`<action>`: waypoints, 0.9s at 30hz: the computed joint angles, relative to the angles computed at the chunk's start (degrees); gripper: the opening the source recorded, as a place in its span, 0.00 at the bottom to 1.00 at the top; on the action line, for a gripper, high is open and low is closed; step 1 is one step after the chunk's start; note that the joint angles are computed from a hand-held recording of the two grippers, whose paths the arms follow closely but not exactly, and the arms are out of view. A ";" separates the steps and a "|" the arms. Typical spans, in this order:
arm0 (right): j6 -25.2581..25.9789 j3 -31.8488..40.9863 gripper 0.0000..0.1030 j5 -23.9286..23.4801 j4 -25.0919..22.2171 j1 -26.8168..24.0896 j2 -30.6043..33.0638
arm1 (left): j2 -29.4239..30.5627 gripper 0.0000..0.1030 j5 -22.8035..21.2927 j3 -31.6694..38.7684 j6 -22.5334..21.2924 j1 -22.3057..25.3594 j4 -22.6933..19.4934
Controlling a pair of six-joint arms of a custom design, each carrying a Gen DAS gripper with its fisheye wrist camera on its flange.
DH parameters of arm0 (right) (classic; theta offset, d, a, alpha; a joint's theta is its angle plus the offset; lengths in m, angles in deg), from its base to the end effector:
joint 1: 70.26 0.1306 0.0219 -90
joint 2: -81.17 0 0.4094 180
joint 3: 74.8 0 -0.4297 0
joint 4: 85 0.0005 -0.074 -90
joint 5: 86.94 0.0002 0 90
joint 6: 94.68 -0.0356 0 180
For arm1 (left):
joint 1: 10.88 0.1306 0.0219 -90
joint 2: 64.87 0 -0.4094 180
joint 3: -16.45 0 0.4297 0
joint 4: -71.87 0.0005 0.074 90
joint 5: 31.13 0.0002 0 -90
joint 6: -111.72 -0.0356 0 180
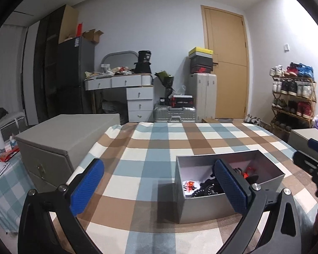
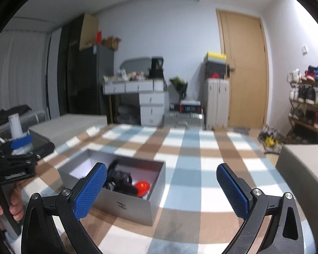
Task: Organize jewelry
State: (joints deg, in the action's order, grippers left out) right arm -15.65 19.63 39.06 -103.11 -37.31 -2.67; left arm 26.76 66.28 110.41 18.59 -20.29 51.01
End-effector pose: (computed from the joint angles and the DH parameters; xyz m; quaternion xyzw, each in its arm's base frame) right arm 0.5084 0.3040 0.4896 0.0260 0.7979 -0.0301 0.6015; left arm 0.5580 -0.0976 0.5224 0.1260 0.8011 -0.0843 0.5791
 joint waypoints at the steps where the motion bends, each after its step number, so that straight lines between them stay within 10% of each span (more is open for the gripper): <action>1: 0.39 -0.14 1.00 -0.10 0.22 0.11 -0.02 | -0.05 0.99 -0.28 -0.10 0.19 0.03 0.04; 27: 0.78 -1.15 1.00 -0.19 1.82 0.14 -0.79 | -0.07 0.99 -0.80 -0.17 0.75 -0.05 0.31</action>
State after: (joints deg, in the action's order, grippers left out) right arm -14.88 18.48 38.86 -101.29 -37.18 -3.46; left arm 26.69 65.48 110.23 19.34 -20.34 51.32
